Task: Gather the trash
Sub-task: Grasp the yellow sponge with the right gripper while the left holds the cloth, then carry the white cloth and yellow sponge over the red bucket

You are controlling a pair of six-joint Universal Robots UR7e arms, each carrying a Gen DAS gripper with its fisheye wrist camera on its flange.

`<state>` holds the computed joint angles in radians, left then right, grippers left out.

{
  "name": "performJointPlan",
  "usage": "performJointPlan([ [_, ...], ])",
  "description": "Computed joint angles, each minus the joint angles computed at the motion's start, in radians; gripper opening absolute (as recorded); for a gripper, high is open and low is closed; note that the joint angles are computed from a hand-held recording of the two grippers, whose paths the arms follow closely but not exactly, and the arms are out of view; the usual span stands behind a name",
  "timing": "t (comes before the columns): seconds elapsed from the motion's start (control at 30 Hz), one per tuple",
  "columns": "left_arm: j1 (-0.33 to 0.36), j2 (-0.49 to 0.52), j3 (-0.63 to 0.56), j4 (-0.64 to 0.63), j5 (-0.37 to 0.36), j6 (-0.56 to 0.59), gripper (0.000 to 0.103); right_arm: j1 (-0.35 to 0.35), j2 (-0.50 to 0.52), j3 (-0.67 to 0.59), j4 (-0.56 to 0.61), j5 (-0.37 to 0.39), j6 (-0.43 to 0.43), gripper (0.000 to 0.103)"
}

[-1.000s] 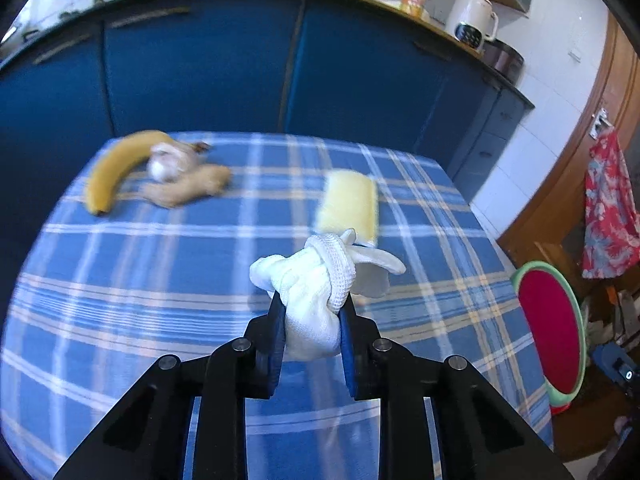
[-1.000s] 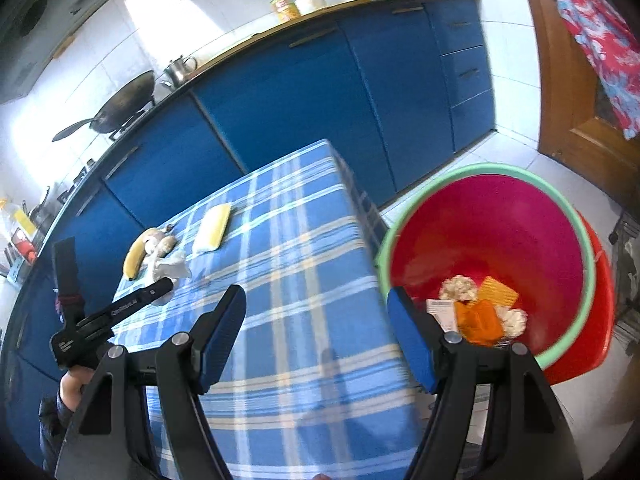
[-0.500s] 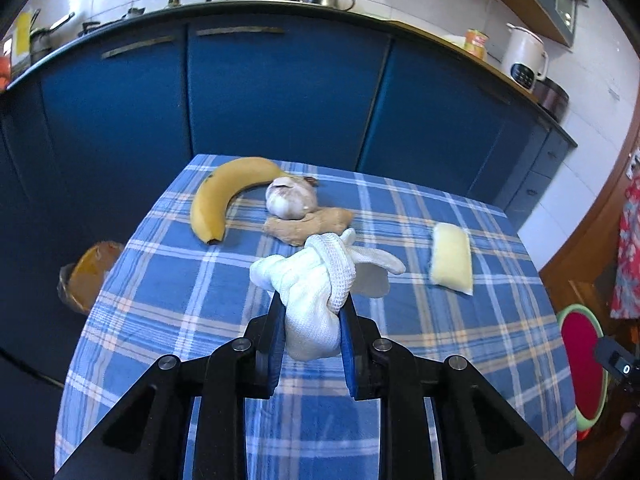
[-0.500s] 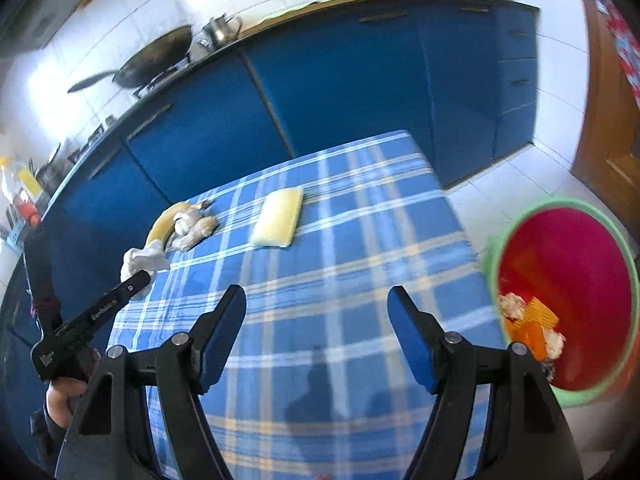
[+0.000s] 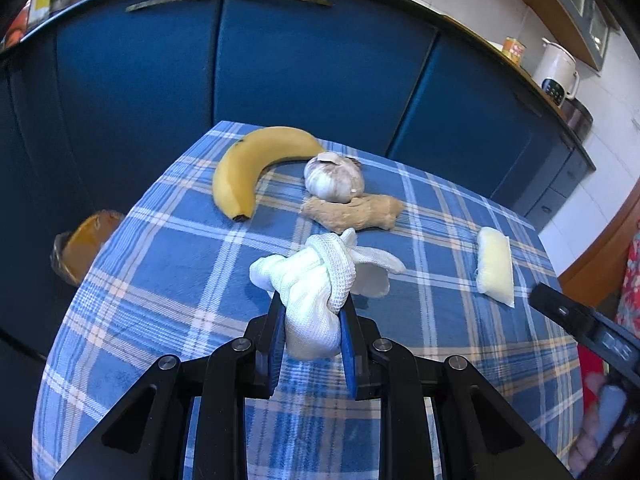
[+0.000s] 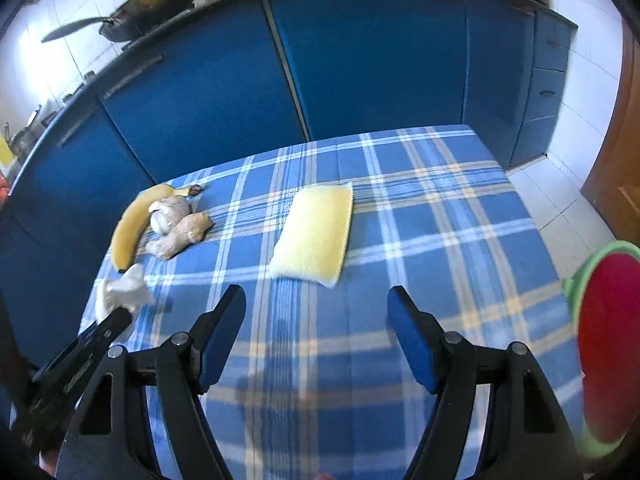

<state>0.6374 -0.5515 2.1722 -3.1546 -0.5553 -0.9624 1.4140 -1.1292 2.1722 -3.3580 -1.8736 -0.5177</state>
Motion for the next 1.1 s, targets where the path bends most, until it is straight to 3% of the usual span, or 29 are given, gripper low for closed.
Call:
performJointPlan([
  [0.4,0.016,0.004,0.001,-0.031,-0.023,0.022,0.025,0.037,0.199,-0.169,-0.025,-0.138,-0.002,0.074],
  [0.53,0.017,0.009,-0.001,-0.042,-0.024,0.035,0.025,0.033,0.212,-0.171,-0.045,-0.148,-0.019,0.062],
  [0.7,0.014,0.017,-0.006,-0.045,-0.023,0.045,0.025,0.022,0.199,-0.15,-0.056,-0.113,-0.04,0.05],
  [1.1,-0.017,0.037,-0.028,-0.044,-0.035,0.112,0.025,-0.025,0.017,0.022,-0.034,0.018,-0.037,0.047],
])
